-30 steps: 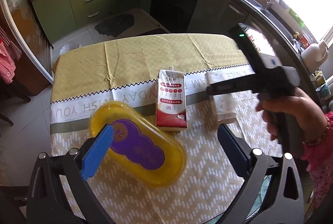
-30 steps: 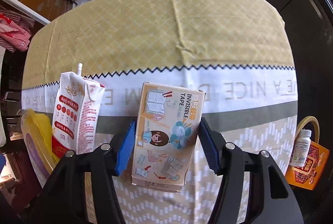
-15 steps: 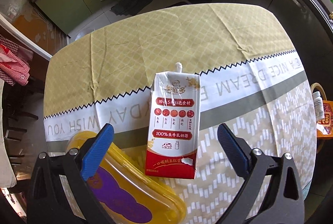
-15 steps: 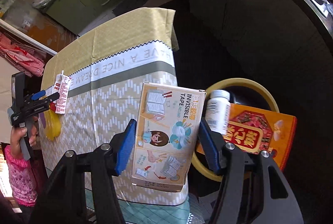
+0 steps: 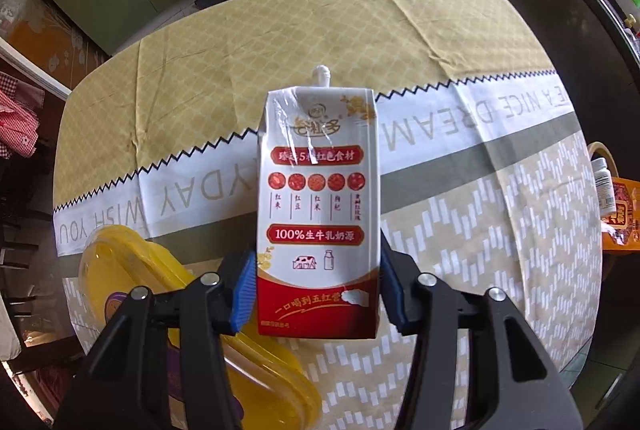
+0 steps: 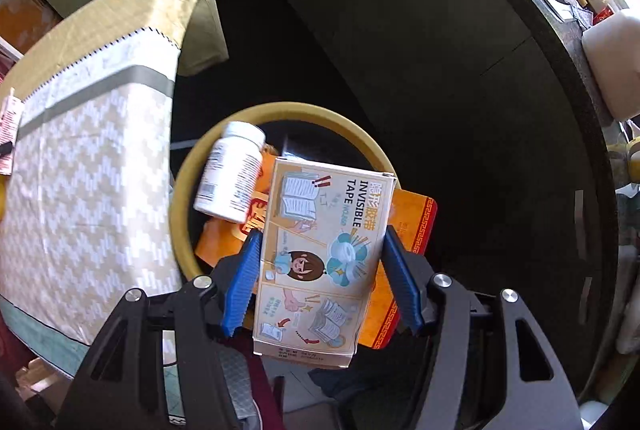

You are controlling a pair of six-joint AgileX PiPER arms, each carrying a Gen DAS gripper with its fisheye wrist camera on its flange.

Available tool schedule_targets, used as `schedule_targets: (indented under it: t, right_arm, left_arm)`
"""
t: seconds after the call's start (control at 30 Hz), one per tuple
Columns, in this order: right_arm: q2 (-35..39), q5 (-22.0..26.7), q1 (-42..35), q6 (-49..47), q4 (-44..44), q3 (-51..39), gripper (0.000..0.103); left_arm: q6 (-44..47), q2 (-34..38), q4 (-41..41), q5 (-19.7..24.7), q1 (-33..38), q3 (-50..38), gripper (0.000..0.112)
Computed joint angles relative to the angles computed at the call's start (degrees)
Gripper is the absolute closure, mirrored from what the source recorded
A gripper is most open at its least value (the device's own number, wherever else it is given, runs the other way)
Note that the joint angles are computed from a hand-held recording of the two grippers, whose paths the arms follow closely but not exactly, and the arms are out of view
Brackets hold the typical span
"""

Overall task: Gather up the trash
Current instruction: 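Drop the tape box into the bin while the left tool grasps and drops the milk carton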

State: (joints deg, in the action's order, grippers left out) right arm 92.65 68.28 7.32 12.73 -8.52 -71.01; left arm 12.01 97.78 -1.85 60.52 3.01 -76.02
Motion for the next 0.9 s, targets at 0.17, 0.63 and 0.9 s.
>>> schedule_targets:
  t: [0.17, 0.63, 0.9]
  right_arm:
    - [3.0, -1.9, 0.6, -0.8, -1.2, 1.1, 0.043]
    - [-0.4, -6.9, -3.9, -6.4, 3.5, 7.2, 0.043]
    - [-13.1, -3.9, -15.5, -19.3, 13.1, 10.3, 0.043]
  left_arm:
    - [1.7, -5.7, -2.0, 1.4, -2.5, 1.0, 0.063]
    - [-8.3, -8.8, -5.6, 5.0, -34.9, -2.0, 0.063]
    - [-13.6, 4.5, -8.4, 7.0, -47.0, -14.6, 0.063]
